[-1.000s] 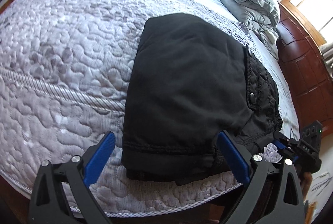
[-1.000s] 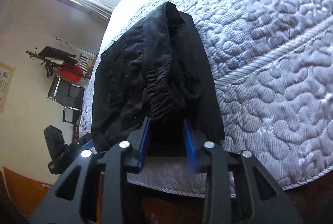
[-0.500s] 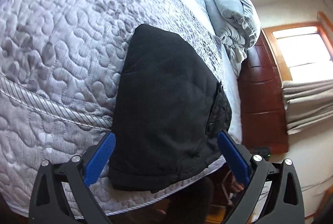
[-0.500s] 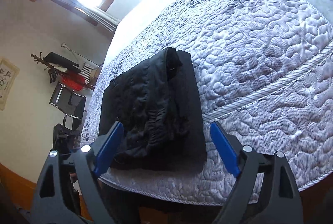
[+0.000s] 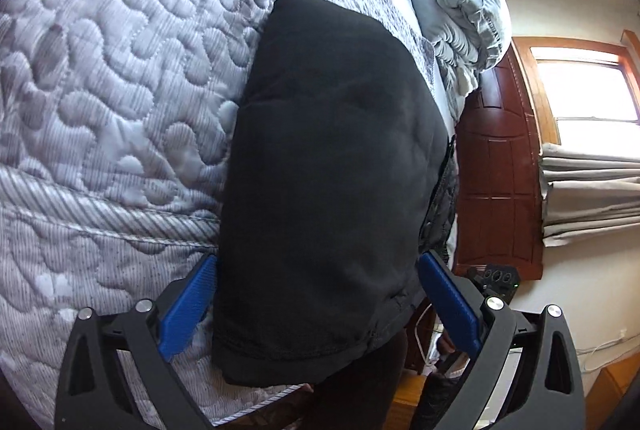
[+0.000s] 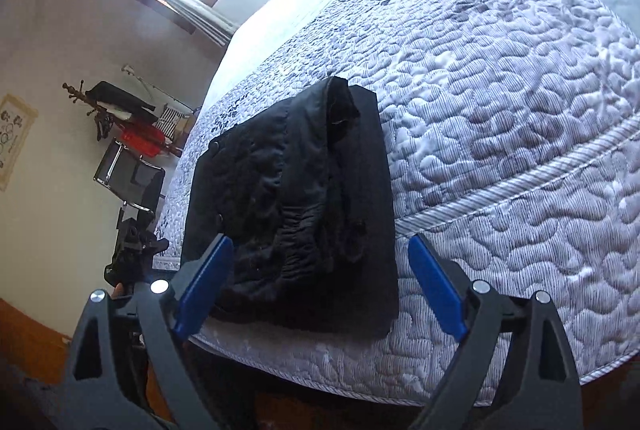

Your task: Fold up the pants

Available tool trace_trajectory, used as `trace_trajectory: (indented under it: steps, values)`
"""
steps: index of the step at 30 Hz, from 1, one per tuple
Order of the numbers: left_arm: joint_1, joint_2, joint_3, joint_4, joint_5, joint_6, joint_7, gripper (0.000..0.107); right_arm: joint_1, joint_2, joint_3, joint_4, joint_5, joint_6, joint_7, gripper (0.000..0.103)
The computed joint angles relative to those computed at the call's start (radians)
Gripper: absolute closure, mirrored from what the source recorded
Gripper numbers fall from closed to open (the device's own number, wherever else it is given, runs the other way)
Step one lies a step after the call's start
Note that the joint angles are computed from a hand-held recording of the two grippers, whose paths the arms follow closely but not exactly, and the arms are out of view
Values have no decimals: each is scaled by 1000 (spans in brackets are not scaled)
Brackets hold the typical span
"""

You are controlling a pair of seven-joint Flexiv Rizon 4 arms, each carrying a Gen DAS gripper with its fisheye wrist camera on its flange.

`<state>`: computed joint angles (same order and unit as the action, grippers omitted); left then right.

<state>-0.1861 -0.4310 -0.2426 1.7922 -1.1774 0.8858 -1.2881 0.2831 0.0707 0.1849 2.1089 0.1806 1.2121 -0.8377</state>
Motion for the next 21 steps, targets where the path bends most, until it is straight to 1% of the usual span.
trace_trajectory:
  steps: [1,5,7,9,12,16,17,18,19,20,21]
  values:
    - [-2,-9,7,-14,34,-8,-21,8,2,-4,-4,-5,13,-2,-16,13]
    - [-7,-28,6,-49,94,-13,-76,8,0,-33,-19,-40,93,-28,-81,13]
    - [-11,-35,14,-72,157,-21,-113,8,-6,-50,-21,-58,133,-40,-118,13]
    - [-7,-41,10,-89,192,-33,-125,8,-13,-67,-20,-74,166,-50,-148,13]
    - [19,-39,-23,-85,146,-55,-45,8,-25,-83,-14,-87,205,-56,-175,13]
    - [44,-63,-21,-89,126,-114,-1,8,-33,-90,-3,-93,253,-48,-211,13]
    - [37,-77,-1,-104,167,-120,-48,8,-35,-91,-2,-92,249,-49,-209,13]
    - [41,-92,3,-122,186,-140,-66,10,-36,-91,-1,-91,249,-53,-209,13]
    - [51,-98,-4,-129,182,-156,-58,10,-38,-91,-1,-91,250,-58,-210,13]
    - [65,-100,-25,-126,140,-161,-17,10,-39,-91,-1,-91,251,-62,-211,13]
    - [86,-105,-56,-121,67,-178,50,10,-41,-89,-1,-92,259,-68,-220,13]
